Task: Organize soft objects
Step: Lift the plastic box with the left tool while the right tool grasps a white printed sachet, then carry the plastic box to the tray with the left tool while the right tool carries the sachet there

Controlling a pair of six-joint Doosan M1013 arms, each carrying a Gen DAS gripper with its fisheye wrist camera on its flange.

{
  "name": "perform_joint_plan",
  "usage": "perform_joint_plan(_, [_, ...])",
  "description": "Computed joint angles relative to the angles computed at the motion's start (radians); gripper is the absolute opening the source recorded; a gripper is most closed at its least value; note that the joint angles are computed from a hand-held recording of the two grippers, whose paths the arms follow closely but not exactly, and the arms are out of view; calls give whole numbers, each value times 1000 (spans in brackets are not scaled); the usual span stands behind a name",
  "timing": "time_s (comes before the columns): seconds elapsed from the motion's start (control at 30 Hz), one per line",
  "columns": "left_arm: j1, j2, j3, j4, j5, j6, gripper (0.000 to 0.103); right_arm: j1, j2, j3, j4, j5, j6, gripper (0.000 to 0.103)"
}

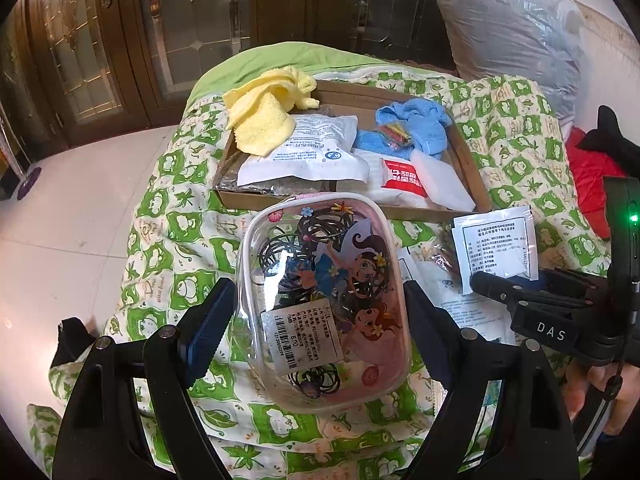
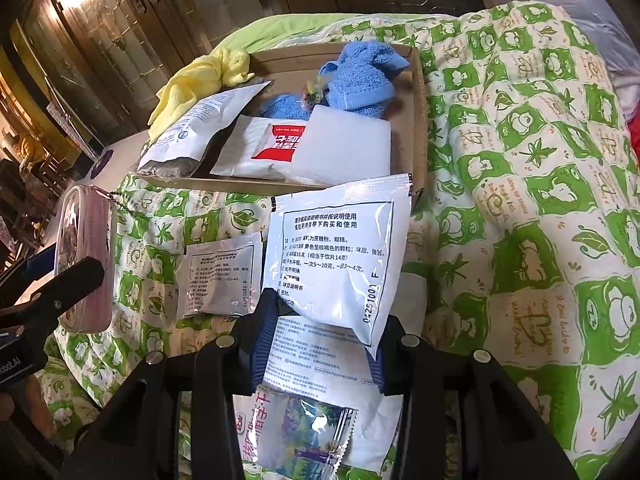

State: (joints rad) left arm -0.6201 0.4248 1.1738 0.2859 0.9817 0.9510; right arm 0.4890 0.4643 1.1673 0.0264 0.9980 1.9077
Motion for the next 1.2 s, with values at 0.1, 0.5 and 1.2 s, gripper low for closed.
perform_joint_plan(0.1, [-1,1,-2,2,2,-3,84,0,1,-1,-3,2,6,40])
perform_joint_plan(0.5, [6,6,3,-23,-5,-3,84,0,7,-6,-3,14,5,40])
perform_joint_plan(1.2, [6,6,-1,-23,-7,-1,84,-1,8,-7,-2,11,9,40])
